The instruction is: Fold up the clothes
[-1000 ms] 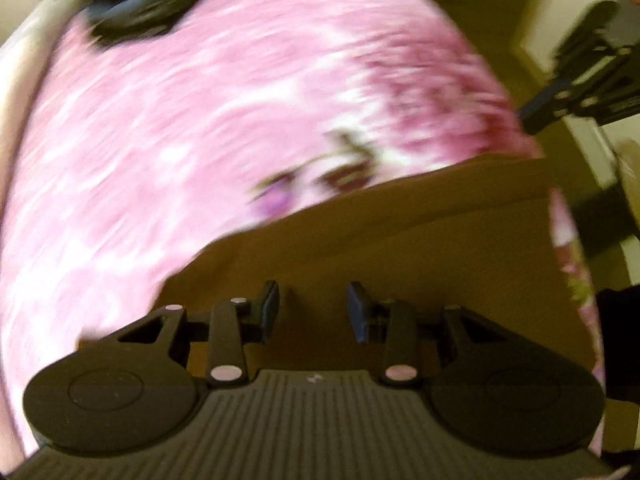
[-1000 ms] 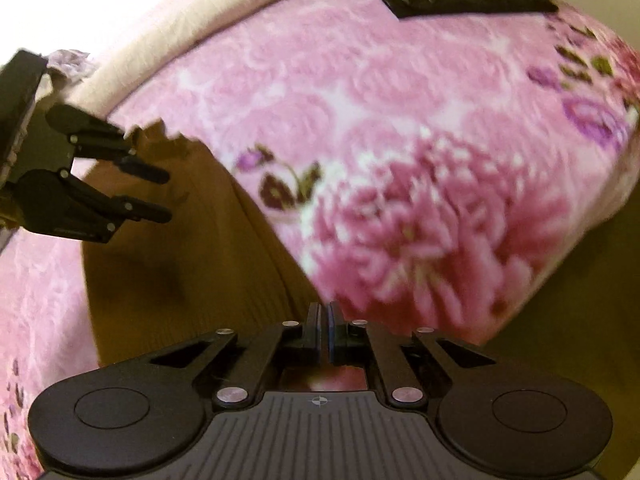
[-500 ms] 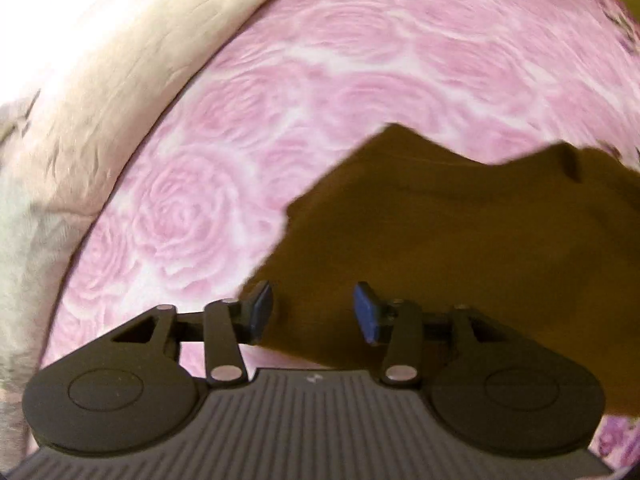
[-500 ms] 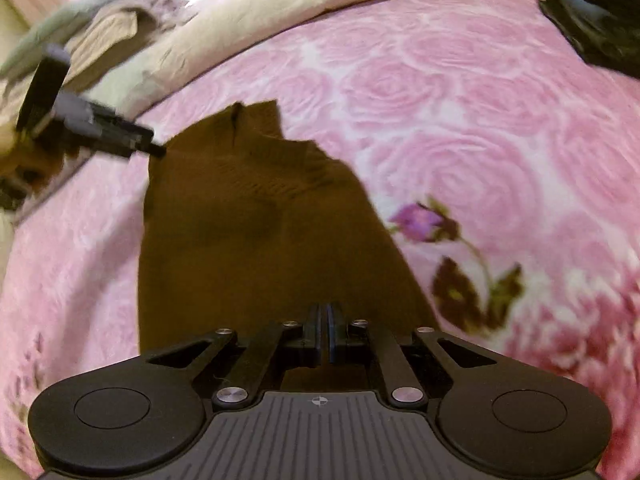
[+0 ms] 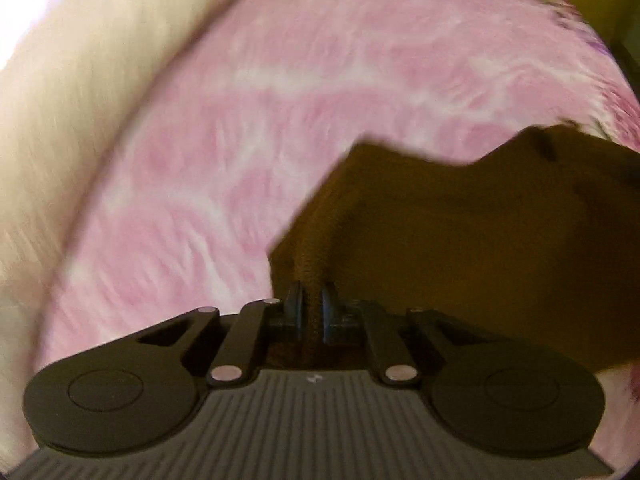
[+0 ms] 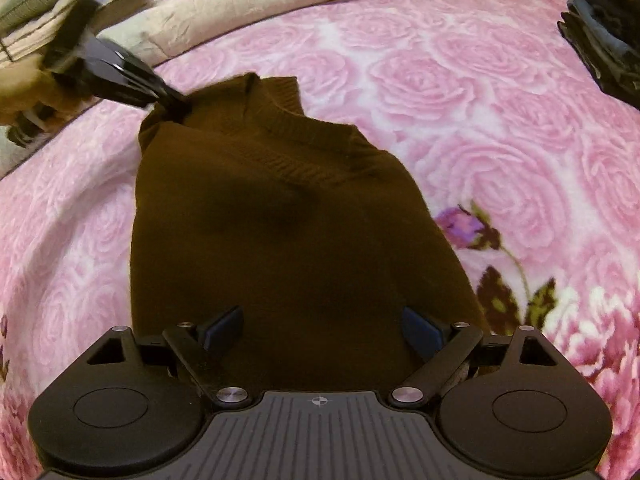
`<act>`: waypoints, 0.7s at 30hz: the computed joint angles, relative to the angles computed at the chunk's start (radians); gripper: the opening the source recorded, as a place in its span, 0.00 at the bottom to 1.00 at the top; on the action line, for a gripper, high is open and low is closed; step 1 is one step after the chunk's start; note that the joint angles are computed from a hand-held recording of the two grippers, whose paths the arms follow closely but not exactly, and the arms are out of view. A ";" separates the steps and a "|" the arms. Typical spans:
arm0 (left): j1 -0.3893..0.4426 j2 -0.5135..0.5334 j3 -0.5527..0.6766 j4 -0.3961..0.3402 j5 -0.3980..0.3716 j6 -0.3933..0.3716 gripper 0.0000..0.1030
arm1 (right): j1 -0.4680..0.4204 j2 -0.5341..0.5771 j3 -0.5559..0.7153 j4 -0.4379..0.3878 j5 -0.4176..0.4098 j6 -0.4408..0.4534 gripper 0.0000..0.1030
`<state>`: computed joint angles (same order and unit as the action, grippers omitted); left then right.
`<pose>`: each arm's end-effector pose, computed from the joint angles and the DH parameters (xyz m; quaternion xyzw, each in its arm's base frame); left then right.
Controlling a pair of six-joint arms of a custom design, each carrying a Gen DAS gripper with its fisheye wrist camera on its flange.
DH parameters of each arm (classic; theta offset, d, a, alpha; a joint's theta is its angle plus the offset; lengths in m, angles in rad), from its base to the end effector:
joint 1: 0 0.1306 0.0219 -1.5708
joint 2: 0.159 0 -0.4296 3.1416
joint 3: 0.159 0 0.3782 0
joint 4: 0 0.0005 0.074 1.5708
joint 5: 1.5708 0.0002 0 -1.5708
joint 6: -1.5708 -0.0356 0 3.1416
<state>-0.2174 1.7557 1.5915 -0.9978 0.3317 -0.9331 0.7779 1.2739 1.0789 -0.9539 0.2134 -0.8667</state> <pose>0.5662 -0.1374 0.3744 0.5535 0.7921 -0.0813 0.2441 0.2751 0.2597 0.3835 0.0654 0.9703 0.0817 0.2180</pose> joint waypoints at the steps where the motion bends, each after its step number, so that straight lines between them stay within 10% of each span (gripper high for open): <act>1: 0.003 -0.025 -0.017 0.045 0.035 -0.009 0.05 | -0.002 0.001 0.004 0.000 0.003 0.001 0.87; 5: -0.016 -0.014 -0.022 0.156 0.060 -0.010 0.06 | -0.019 0.012 0.004 0.007 0.008 0.023 0.87; 9: -0.060 0.092 0.033 0.085 -0.152 0.045 0.20 | -0.035 0.007 -0.011 0.020 0.003 0.023 0.87; 14: -0.039 0.014 -0.052 0.212 -0.054 0.154 0.22 | -0.036 -0.019 -0.041 0.044 -0.013 -0.001 0.87; 17: -0.046 0.016 -0.022 0.151 0.027 0.178 0.23 | -0.033 -0.033 -0.068 0.051 -0.013 -0.044 0.87; 21: -0.090 0.081 -0.002 0.112 -0.046 0.136 0.23 | -0.023 -0.061 -0.094 0.053 0.001 -0.058 0.87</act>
<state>-0.3078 1.8363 1.5894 -0.8861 0.2856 -0.7975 0.7545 1.2124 0.9850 -0.9013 0.2142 -0.9243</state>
